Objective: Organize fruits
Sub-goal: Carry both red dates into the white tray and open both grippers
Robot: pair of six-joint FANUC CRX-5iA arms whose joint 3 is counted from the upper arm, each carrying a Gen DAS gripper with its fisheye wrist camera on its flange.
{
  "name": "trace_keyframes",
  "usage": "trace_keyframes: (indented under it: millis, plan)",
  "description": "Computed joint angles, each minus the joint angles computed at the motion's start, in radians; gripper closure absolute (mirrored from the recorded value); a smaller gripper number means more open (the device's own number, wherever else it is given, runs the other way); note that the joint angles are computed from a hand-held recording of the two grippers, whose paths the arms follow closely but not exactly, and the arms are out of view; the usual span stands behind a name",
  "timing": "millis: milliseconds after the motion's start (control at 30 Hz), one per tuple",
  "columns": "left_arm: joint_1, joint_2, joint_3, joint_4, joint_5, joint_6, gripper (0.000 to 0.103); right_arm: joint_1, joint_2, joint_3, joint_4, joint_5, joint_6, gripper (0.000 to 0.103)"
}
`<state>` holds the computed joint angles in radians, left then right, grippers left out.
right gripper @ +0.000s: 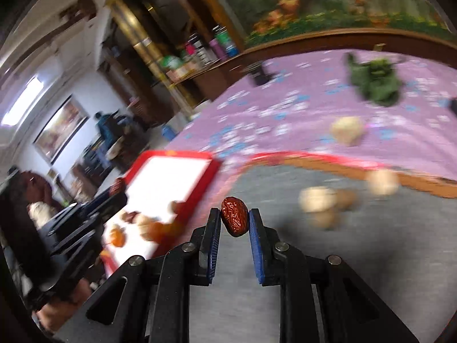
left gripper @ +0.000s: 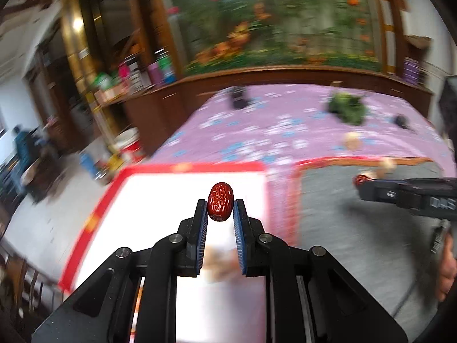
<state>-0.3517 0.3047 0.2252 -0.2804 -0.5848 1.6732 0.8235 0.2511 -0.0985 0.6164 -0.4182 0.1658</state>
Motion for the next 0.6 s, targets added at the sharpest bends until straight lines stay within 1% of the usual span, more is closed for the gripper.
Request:
trace_keyframes:
  millis: [100, 167, 200, 300, 400, 433, 467, 500, 533, 567, 600]
  plan:
    - [0.038, 0.003, 0.005, -0.059, -0.04, 0.07, 0.087, 0.029, 0.099, 0.165, -0.15, -0.056, 0.182, 0.083]
    - [0.056, 0.004, 0.001, -0.083, -0.052, 0.099, 0.087, 0.042, 0.144, 0.237, -0.2, -0.068, 0.244, 0.083]
    - [0.068, 0.005, -0.005, -0.077, -0.054, 0.097, 0.087, 0.048, 0.167, 0.275, -0.223, -0.08, 0.277, 0.083]
    - [0.079, 0.01, -0.014, -0.076, -0.058, 0.099, 0.087, 0.066, 0.225, 0.366, -0.264, -0.122, 0.342, 0.083]
    - [0.084, 0.018, -0.013, -0.081, -0.064, 0.108, 0.087, 0.079, 0.265, 0.424, -0.277, -0.161, 0.37, 0.082]
    - [0.082, 0.019, -0.012, -0.093, -0.067, 0.124, 0.087, 0.082, 0.272, 0.435, -0.278, -0.171, 0.376, 0.079]
    - [0.081, 0.023, -0.007, -0.098, -0.073, 0.128, 0.087, 0.086, 0.277, 0.438, -0.268, -0.173, 0.371, 0.079]
    - [0.083, 0.027, -0.004, -0.094, -0.077, 0.124, 0.084, 0.088, 0.277, 0.437, -0.264, -0.164, 0.372, 0.078]
    - [0.091, 0.028, -0.004, -0.082, -0.077, 0.114, 0.079, 0.089, 0.275, 0.436, -0.269, -0.159, 0.374, 0.071]
    - [0.097, 0.027, -0.005, -0.069, -0.076, 0.106, 0.063, 0.087, 0.267, 0.426, -0.281, -0.139, 0.377, 0.059]
    - [0.097, 0.025, -0.009, -0.063, -0.071, 0.109, 0.046, 0.085, 0.253, 0.403, -0.274, -0.109, 0.365, 0.054]
